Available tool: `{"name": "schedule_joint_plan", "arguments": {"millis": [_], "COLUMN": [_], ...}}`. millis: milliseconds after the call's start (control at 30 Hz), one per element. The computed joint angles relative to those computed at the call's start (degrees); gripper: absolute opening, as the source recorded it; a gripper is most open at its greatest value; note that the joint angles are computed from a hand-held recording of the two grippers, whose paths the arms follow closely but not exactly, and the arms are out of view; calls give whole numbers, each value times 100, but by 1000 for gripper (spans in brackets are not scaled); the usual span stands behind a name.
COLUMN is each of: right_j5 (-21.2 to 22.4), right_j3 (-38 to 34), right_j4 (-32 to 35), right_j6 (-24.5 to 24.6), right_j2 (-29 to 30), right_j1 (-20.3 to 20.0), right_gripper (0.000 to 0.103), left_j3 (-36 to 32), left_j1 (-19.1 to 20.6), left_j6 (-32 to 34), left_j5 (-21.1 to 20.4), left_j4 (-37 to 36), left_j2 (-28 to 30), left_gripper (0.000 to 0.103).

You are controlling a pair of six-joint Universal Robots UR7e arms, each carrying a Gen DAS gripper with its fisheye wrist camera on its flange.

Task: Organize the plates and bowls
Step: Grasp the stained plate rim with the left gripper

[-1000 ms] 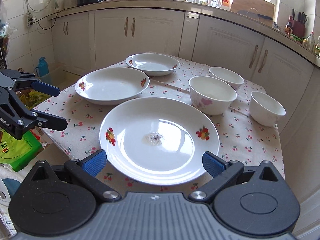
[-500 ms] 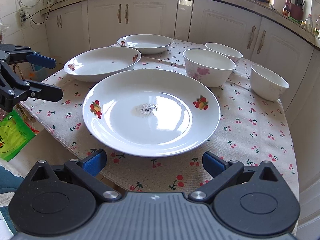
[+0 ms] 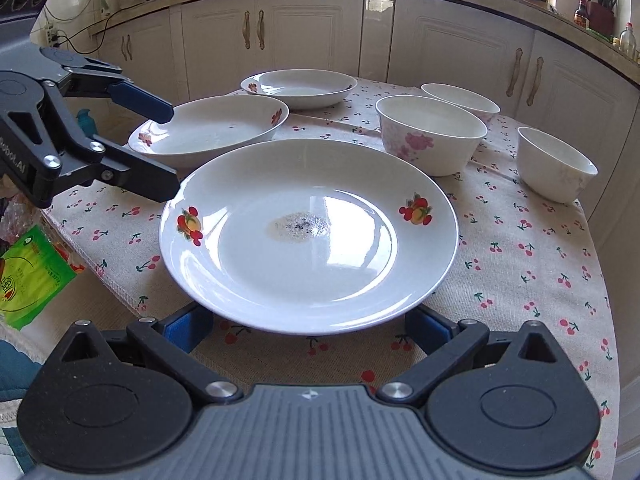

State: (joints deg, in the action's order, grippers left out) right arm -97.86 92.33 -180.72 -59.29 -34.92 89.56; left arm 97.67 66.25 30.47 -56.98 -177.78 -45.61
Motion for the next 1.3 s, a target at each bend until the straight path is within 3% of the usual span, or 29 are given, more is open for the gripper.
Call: {"name": "schedule_joint_plan", "arguments": {"millis": [133, 433, 767, 1300], "right_j5": [101, 779, 783, 910], "right_j3": [36, 312, 340, 287], "right_j4": [-100, -626, -744, -556], "right_j6": [-48, -341, -307, -470], "right_j2": [5, -8, 12, -6], "right_j1": [-38, -276, -276, -302], "right_gripper": [103, 103, 103, 103], "left_j3": [-318, -1407, -2870, -4181], "left_j1": [63, 218, 378, 545], "left_j6": [127, 1, -54, -398], "left_j5": [-370, -681, -765, -1145], "left_j4": [353, 1939, 3580, 5691], "left_j2": [84, 425, 1072, 1513], "left_gripper": [102, 102, 102, 96]}}
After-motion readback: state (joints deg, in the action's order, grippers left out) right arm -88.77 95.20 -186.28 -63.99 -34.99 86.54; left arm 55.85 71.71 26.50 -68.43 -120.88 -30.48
